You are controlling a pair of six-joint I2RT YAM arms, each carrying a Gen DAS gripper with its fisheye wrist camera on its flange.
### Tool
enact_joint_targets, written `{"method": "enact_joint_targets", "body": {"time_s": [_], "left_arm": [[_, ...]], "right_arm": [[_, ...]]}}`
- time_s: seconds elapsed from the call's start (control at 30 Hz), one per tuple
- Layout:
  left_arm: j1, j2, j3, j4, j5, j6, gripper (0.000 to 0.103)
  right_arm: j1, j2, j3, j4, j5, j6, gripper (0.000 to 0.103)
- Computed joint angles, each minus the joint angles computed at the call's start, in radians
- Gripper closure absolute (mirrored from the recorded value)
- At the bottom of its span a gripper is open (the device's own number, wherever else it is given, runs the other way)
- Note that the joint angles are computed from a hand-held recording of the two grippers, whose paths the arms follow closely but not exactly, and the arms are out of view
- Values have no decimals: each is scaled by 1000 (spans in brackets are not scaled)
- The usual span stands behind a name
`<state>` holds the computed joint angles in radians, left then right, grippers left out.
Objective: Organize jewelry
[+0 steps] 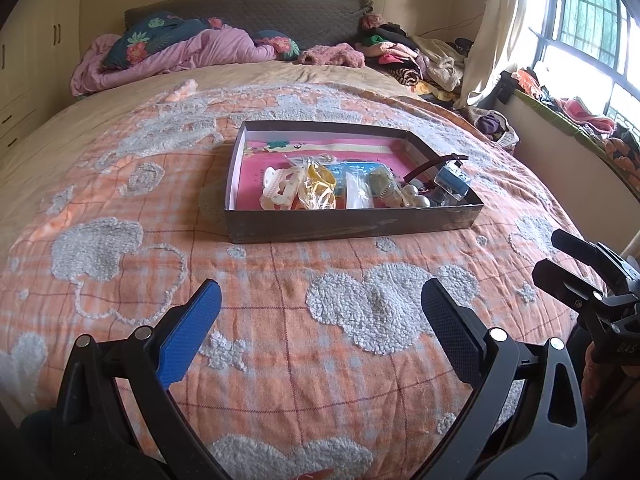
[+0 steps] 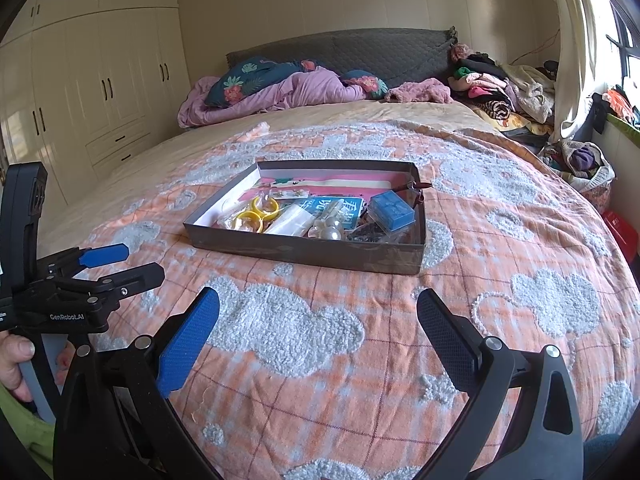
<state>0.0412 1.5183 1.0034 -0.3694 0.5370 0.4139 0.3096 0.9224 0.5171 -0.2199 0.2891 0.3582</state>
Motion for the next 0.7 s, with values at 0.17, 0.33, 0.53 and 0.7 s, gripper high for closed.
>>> {"method": "enact_joint_targets", "body": {"time_s": [0.17, 0.33, 0.53, 0.7], "left_arm": [[-3, -5, 2, -7, -4, -1, 10], [-3, -6, 1, -6, -5, -2, 9], [-4, -7, 3, -10, -8, -2, 9], [-3, -7, 4, -12, -7, -1, 9]], "right_arm": [[4, 1, 3, -3, 2, 1, 5], [4, 0, 2, -2, 4, 1, 5], [4, 0, 2, -2, 4, 1, 5], [3, 5, 1, 3, 3, 1, 5]]}}
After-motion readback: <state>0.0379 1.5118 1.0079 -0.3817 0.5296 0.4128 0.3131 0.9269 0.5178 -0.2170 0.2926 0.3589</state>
